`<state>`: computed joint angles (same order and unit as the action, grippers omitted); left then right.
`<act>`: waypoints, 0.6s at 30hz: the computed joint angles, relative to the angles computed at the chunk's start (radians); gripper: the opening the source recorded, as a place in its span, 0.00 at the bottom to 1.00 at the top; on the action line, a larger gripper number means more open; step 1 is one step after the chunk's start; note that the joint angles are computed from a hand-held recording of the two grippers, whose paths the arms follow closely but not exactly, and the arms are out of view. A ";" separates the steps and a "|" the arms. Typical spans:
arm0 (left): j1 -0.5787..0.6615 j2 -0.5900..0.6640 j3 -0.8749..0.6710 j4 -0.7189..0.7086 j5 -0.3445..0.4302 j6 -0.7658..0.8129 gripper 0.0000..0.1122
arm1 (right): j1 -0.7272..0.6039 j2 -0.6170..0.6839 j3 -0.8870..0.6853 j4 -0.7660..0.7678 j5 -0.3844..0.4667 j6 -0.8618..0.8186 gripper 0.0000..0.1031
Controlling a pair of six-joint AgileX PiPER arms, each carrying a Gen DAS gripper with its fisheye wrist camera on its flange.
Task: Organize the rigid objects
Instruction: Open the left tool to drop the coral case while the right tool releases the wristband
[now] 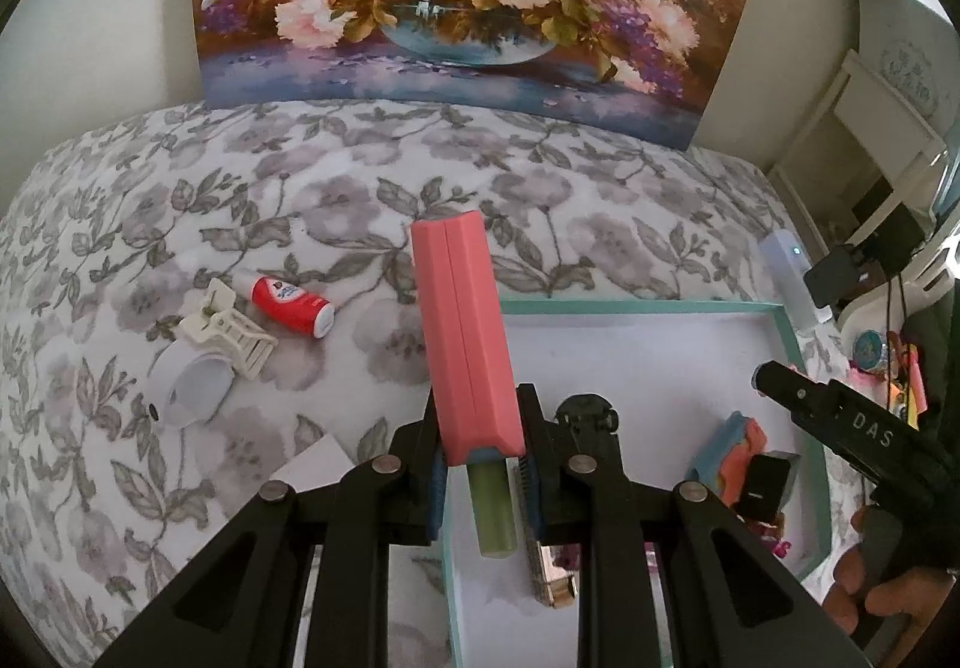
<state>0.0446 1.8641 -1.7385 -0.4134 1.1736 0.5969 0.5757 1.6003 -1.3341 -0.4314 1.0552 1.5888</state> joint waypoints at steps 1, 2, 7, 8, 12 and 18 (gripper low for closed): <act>-0.006 0.000 0.007 0.005 -0.012 -0.003 0.19 | -0.001 0.009 -0.007 0.002 -0.002 -0.008 0.66; -0.012 -0.001 0.019 0.007 -0.027 -0.002 0.19 | 0.001 0.014 -0.012 0.004 -0.002 -0.013 0.66; -0.044 0.001 0.059 0.022 -0.063 -0.004 0.19 | 0.010 0.061 -0.057 0.018 -0.001 -0.048 0.66; -0.055 -0.001 0.073 0.037 -0.077 -0.008 0.19 | 0.012 0.072 -0.067 0.022 0.003 -0.057 0.66; -0.076 -0.001 0.103 0.054 -0.096 -0.008 0.19 | 0.019 0.108 -0.106 0.037 0.014 -0.090 0.66; -0.095 0.003 0.123 0.084 -0.107 -0.021 0.19 | 0.021 0.129 -0.129 0.048 0.022 -0.113 0.66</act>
<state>-0.0506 1.8673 -1.6157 -0.3297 1.0662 0.5760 0.5967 1.7293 -1.4630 -0.3831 1.0773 1.4754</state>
